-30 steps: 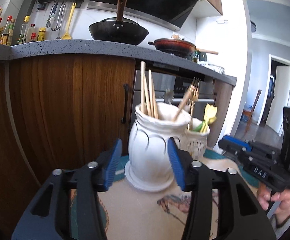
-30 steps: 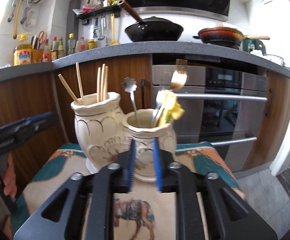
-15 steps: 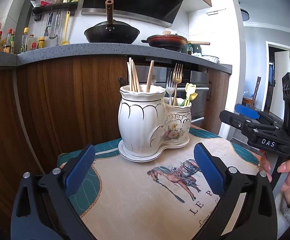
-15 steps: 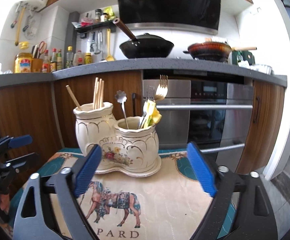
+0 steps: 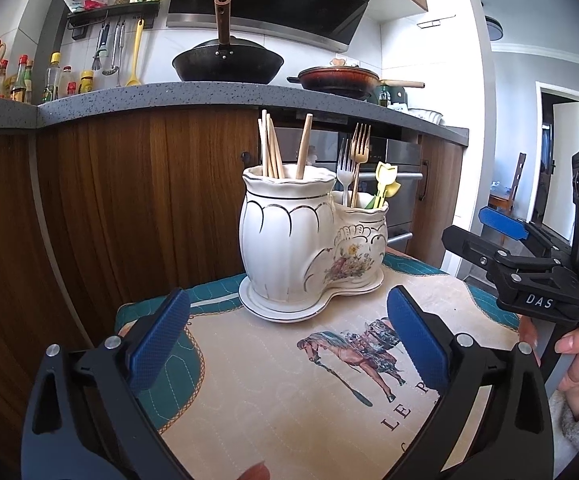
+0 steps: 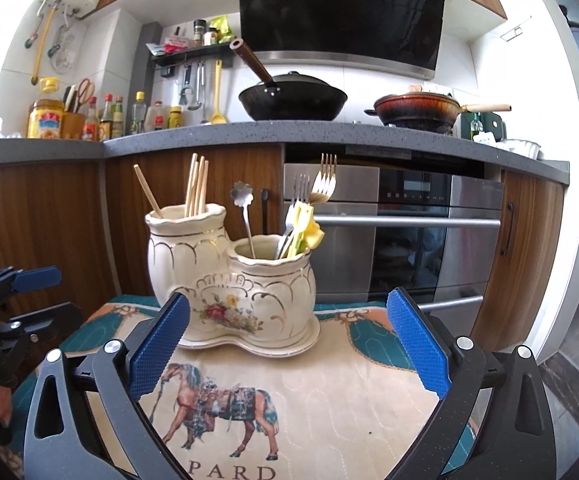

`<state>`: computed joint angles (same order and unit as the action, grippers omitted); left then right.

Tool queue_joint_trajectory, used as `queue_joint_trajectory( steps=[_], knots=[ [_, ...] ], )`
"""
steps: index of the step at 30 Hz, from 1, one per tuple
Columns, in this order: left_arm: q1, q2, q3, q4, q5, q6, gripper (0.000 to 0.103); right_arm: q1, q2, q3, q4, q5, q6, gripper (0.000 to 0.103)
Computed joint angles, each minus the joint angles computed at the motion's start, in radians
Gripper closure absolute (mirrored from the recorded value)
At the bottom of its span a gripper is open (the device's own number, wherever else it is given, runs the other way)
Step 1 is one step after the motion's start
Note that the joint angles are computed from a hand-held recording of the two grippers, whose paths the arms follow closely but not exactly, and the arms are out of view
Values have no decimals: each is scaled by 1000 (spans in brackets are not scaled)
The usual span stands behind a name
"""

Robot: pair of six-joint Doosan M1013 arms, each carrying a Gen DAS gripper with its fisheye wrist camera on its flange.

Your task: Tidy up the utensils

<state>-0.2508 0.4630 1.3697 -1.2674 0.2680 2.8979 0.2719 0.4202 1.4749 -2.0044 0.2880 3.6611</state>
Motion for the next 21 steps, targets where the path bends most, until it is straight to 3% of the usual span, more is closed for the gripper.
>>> queue_joint_trajectory(
  steps=[21],
  knots=[
    [-2,-3,6,-13,-3,23,6,-1,6,-6,54,1,-49,5]
  ],
)
